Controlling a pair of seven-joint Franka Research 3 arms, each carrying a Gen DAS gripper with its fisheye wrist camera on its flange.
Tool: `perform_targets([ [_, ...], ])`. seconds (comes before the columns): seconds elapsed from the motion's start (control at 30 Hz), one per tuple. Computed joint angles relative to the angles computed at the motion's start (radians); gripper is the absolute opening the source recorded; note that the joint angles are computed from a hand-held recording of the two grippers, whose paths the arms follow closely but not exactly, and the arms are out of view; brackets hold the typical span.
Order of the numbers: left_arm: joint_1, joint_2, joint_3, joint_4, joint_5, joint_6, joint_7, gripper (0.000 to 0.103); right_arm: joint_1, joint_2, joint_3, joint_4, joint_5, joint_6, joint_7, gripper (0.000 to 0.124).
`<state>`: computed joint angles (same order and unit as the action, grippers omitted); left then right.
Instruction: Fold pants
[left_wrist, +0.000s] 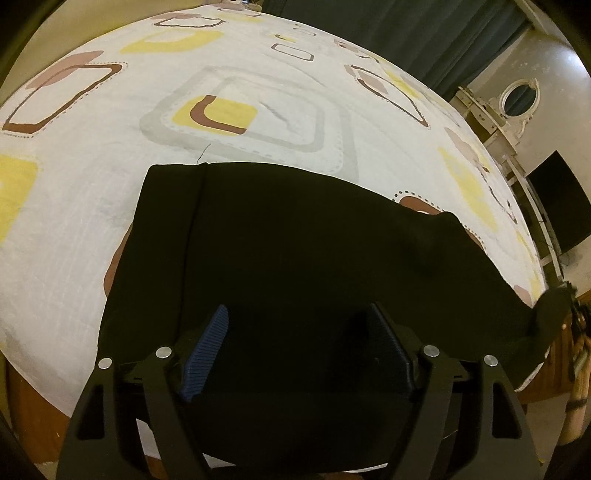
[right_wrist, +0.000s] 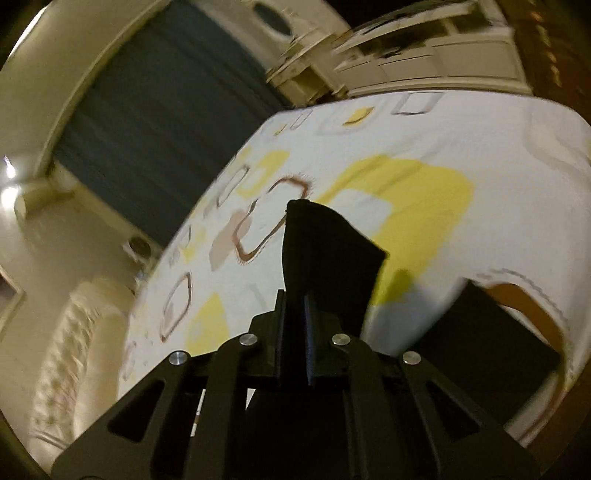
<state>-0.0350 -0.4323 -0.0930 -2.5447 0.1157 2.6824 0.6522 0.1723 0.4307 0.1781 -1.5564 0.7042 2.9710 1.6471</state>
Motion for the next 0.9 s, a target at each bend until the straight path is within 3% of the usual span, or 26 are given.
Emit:
perform_targets([
  [0.07, 0.006, 0.003, -0.010, 0.004, 0.012, -0.008, -0.009, 0.077, -0.063, -0.040, 0.059, -0.093, 0.066, 0.045, -0.053, 0.008],
  [0.17, 0.010, 0.009, -0.017, 0.009, 0.029, -0.017, -0.019, 0.077, -0.147, -0.078, 0.134, -0.202, 0.299, 0.068, -0.204, 0.007],
  [0.37, 0.020, 0.017, -0.034, 0.022, 0.069, -0.041, -0.053, 0.077, -0.146, -0.061, 0.129, -0.230, 0.496, 0.052, -0.317, 0.010],
  [0.4, 0.020, 0.018, -0.037, 0.024, 0.076, -0.046, -0.057, 0.077, -0.147, -0.057, 0.129, -0.226, 0.536, 0.048, -0.335, 0.013],
  [0.5, 0.018, 0.021, -0.040, 0.028, 0.092, -0.052, -0.065, 0.080, -0.162, -0.040, 0.148, -0.187, 0.708, 0.062, -0.469, 0.039],
  [0.57, 0.019, 0.025, -0.044, 0.033, 0.106, -0.063, -0.072, 0.081, -0.125, -0.036, 0.096, -0.176, 0.627, 0.030, -0.400, 0.039],
  [0.6, 0.020, 0.027, -0.047, 0.037, 0.114, -0.070, -0.076, 0.081, -0.097, -0.032, 0.061, -0.170, 0.566, 0.017, -0.351, 0.028],
  [0.63, 0.021, 0.030, -0.050, 0.040, 0.122, -0.075, -0.079, 0.081, -0.077, -0.033, 0.035, -0.170, 0.514, 0.006, -0.312, 0.005],
  [0.9, 0.015, 0.030, -0.052, 0.043, 0.151, -0.083, -0.107, 0.081, -0.063, -0.085, 0.023, -0.259, 0.452, 0.057, -0.290, 0.005],
])
